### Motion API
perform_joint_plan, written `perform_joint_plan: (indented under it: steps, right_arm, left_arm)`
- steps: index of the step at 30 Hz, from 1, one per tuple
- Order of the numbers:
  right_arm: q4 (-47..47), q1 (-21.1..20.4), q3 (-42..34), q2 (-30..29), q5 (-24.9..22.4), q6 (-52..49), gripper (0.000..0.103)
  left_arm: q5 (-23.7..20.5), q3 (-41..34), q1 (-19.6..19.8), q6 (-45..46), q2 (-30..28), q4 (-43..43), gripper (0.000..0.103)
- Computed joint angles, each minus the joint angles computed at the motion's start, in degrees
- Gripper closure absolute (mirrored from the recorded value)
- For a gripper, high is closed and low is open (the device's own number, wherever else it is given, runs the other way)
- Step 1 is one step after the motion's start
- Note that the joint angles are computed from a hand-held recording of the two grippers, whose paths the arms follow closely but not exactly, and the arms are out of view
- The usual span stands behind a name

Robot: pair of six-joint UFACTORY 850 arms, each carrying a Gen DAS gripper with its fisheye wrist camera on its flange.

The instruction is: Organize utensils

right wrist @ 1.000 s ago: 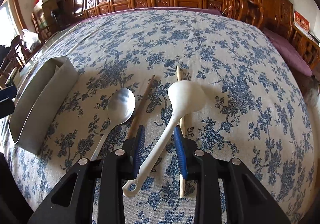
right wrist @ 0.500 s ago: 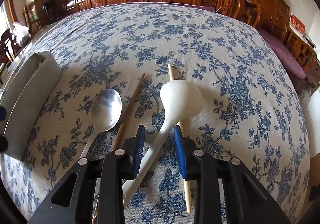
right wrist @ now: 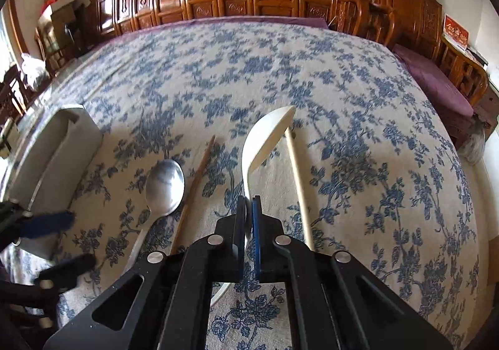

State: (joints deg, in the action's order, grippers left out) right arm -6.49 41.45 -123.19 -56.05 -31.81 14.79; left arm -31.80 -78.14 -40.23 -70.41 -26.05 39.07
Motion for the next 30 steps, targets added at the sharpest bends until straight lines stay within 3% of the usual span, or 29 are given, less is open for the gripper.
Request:
perform_joint_plan:
  steps: [8,14,19,23,25,30]
  right_arm:
    - [5.1,-1.1,4.5,3.1,4.5,-4.2,0.098]
    - [16.1,-2.1,8.4,5.6,8.6,-14.8,0.098]
    - [19.5,-2.5,9.4,6.1,9.2,-18.4,0.098]
    - [19.1,-2.5,9.4,6.1,9.0,-18.3,0.098]
    - [19.2,-2.4,9.4,6.1,9.0,-18.8,0.098]
    - [18.1,-2.2,9.2,5.9,8.9,-18.4,0.098]
  left_arm:
    - [1.4,-4.9,2.8,4.0,-3.9,-5.6,0.06]
    - [2.9,-8.0,4.8,6.3,-6.6,-9.3,0.06]
    - [3.5,-10.6,6.1,10.9,-8.8,-14.1,0.06]
    - [3.1,-11.4,6.1,10.1,-9.7,-12.7,0.06]
    - [3.0,-11.7,6.0,9.6,-10.0,-11.9,0.063]
    - [4.4,-11.1,6.1,9.7,-9.8,-11.2,0.088]
